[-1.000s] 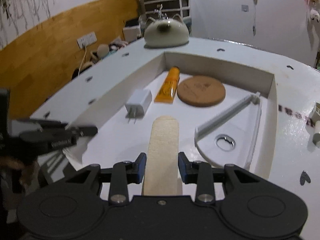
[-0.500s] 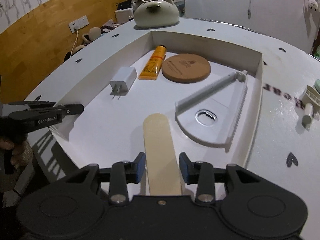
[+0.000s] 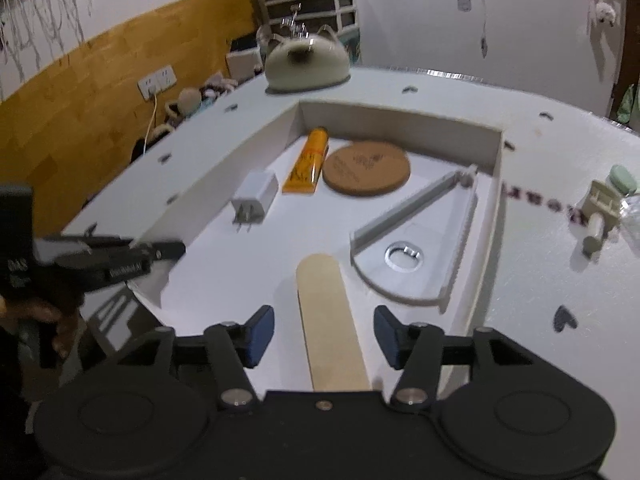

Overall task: Organize rigid objects
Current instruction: 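Carry the wooden paddle with the right tool into the tray and release, then move the right tool to the beige holder and grasp its white handle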

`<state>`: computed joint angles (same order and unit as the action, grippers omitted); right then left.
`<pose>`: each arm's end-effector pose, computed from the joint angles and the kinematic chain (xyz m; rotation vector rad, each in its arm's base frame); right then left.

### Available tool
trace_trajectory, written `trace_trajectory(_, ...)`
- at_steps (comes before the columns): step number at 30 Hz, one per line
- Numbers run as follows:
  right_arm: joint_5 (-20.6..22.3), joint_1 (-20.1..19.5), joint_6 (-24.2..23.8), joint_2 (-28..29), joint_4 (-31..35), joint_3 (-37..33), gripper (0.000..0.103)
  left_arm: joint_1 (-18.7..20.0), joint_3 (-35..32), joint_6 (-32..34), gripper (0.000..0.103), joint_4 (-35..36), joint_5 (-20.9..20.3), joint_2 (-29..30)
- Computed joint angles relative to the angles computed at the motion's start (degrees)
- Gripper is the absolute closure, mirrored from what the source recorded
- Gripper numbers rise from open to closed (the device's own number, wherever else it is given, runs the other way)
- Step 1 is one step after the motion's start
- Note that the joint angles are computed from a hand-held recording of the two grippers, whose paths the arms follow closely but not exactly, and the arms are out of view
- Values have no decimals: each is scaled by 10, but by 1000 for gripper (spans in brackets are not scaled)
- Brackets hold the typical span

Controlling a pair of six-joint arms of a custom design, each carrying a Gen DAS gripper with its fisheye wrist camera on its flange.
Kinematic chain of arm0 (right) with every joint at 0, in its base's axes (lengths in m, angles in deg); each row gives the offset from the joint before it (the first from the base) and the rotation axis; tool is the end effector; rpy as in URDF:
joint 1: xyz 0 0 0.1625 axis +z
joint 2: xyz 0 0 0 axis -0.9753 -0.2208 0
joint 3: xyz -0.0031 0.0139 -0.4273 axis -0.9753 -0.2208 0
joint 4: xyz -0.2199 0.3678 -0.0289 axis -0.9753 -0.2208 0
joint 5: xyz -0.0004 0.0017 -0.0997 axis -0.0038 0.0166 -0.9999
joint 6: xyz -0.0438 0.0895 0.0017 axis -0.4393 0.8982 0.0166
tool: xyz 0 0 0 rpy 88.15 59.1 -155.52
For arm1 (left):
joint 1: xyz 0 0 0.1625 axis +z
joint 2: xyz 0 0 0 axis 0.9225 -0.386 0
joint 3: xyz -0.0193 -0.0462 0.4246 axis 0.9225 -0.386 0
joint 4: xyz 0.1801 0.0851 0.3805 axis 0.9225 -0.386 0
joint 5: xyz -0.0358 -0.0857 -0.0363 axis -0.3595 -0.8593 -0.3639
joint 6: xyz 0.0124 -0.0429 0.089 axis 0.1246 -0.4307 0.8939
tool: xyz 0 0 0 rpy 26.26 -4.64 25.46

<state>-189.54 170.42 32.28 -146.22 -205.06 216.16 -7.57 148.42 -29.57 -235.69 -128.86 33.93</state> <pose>0.1206 -0.4676 0.1413 0.4258 -2.4195 0.9192 -0.1073 -0.5612 0.0841 0.7853 2.3758 -0.8027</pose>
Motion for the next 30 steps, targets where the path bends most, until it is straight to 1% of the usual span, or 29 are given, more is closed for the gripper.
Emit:
trace_trajectory(3,-4,2,-2,-7,-34,7,33,0,0,0,100,0,0,0)
trace_trajectory(4,-6,2,-3,-9,-48,10,28,0,0,0,100,0,0,0)
trace_trajectory(6,-10,0,-6,-15,-68,15,24,0,0,0,100,0,0,0)
trace_trajectory(10,-33,-9,-14,-20,-126,20,12,0,0,0,100,0,0,0)
trace_trajectory(12,-45,-18,-11,-22,-150,20,11,0,0,0,100,-1,0,1)
trace_trajectory(14,-59,-27,-12,-22,-175,18,5,0,0,1,100,-1,1,1)
trace_trajectory(15,-65,-32,-17,-19,-192,16,4,0,0,1,100,-1,1,0)
trace_trajectory(17,-71,-44,-28,-14,-218,11,3,0,0,2,100,-2,1,0)
trace_trajectory(20,-87,-61,-35,-7,-238,-5,3,0,0,2,100,-2,1,0)
trace_trajectory(24,-91,-90,-10,-7,-225,-28,3,0,0,1,100,-1,0,0)
trace_trajectory(27,-85,-109,16,-2,-213,-50,9,0,0,2,100,-2,0,0)
trace_trajectory(28,-87,-112,19,2,-209,-58,10,1,0,2,100,-2,0,0)
trace_trajectory(30,-88,-117,19,11,-200,-76,15,1,0,2,100,-2,0,0)
